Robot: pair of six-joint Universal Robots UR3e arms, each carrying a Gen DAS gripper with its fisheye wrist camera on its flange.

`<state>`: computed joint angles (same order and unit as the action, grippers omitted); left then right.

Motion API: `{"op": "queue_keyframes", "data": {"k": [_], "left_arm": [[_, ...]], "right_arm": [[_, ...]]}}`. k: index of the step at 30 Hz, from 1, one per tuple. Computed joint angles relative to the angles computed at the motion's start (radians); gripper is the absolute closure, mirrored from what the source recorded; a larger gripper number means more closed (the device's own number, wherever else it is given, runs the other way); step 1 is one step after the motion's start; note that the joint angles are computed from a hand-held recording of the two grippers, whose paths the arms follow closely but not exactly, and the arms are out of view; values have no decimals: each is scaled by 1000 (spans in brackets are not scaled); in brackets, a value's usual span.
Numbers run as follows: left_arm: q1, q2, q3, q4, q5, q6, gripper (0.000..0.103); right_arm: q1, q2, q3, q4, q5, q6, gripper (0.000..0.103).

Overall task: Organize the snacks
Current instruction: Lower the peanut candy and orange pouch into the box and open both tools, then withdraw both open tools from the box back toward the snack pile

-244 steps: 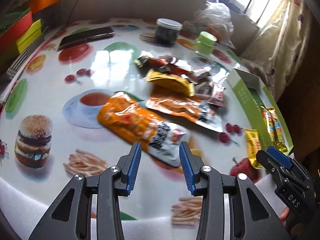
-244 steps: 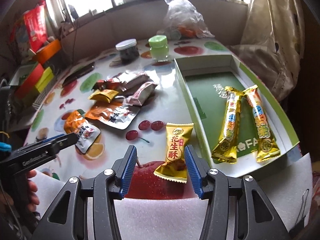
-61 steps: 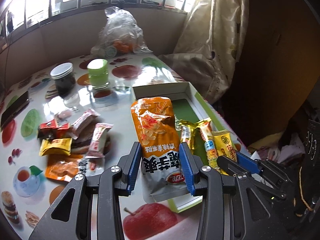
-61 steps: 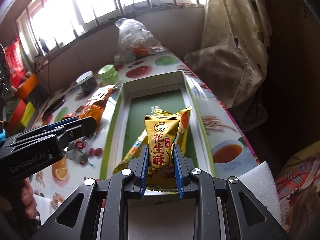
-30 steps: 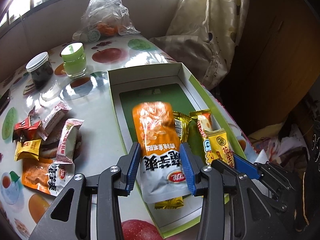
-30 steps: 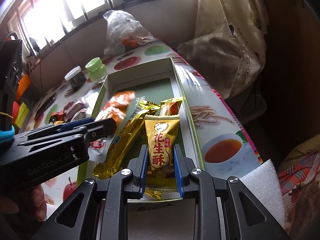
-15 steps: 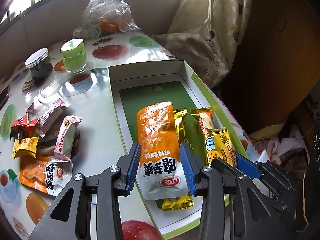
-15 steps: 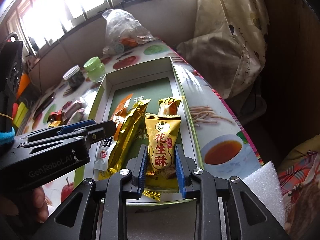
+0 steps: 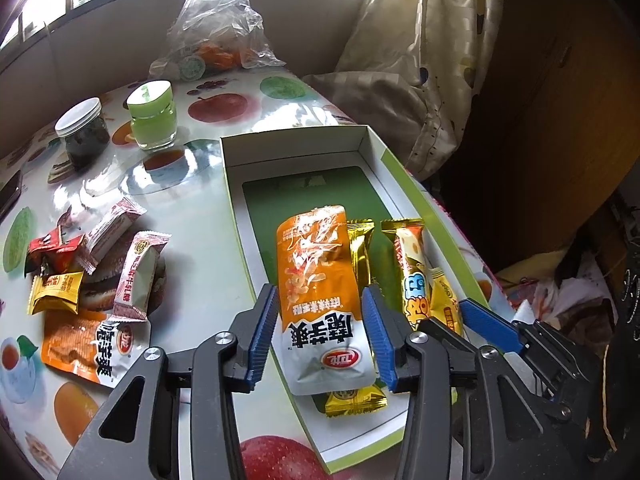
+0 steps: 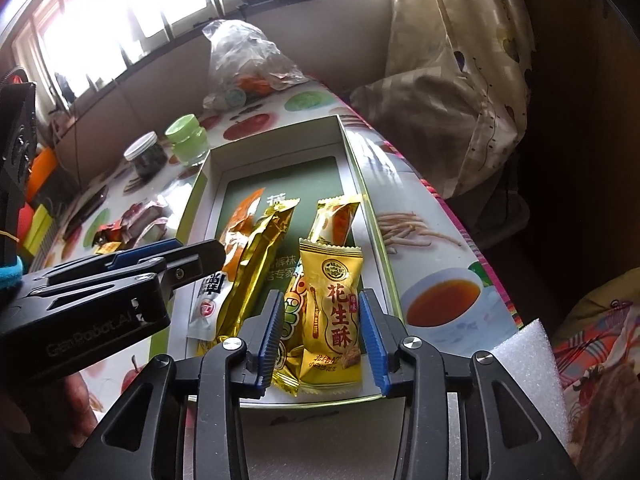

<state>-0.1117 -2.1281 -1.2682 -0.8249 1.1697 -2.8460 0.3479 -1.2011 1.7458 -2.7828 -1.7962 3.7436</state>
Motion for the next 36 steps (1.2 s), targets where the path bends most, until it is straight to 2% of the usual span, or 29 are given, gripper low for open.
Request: {"op": "queue_keyframes", "data": {"k": [4, 6, 18, 36], "left_arm": [[6, 24, -26, 14, -4, 4, 55], [7, 43, -50, 33, 2, 7, 51], [50, 149, -179, 95, -2, 22, 50], [179, 291, -378, 163, -2, 48, 50]], "right_arm": [[21, -2, -4, -2, -39, -2, 59], [31, -4, -8, 7, -62, 2, 57], [62, -32, -8, 26, -104, 36, 55], [151, 60, -178, 95, -134, 31, 55]]}}
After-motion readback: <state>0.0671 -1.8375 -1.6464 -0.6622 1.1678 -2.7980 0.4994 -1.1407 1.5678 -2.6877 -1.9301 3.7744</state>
